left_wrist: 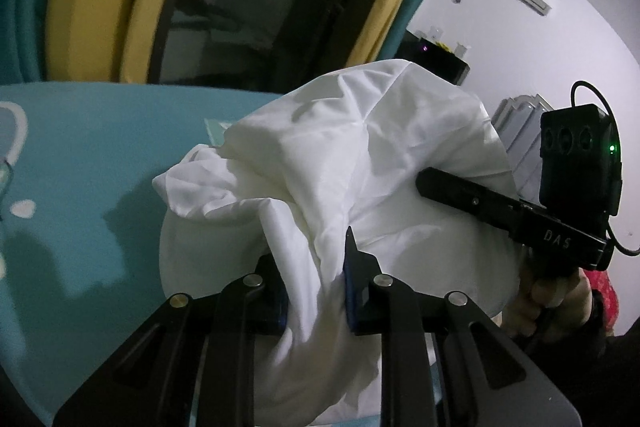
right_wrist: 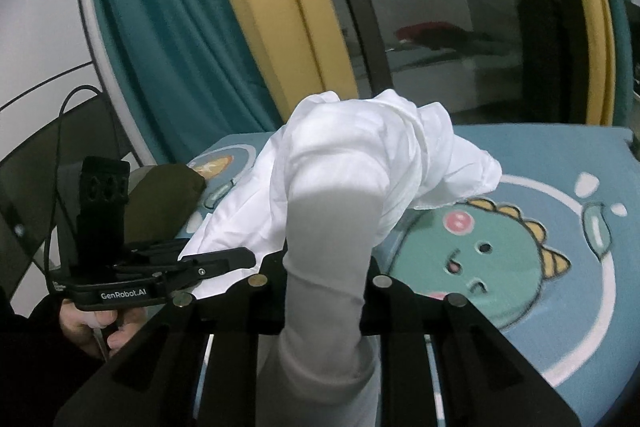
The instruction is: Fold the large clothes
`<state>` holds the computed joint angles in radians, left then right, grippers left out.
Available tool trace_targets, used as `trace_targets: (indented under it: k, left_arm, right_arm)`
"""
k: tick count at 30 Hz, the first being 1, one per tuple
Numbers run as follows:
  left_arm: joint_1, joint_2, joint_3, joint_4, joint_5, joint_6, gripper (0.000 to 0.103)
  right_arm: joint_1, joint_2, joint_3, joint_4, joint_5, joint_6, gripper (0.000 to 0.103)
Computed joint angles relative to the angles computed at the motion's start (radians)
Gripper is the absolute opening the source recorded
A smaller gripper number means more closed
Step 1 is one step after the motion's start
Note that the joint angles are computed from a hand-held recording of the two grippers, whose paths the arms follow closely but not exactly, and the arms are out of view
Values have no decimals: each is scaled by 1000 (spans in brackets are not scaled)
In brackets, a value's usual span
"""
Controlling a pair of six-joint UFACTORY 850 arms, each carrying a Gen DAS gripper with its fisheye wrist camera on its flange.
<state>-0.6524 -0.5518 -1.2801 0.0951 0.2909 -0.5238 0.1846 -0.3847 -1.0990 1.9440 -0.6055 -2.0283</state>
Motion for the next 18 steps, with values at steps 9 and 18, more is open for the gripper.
trace_targets:
  k: [9,18]
  left_arm:
    - [46,71,98,-125,61,103,21]
    - [89,124,166,-278,88,245,21]
  right_arm:
    - [82,-47,-96,-26,34,4,18]
    - [149,-152,-251,-99,37,72,18]
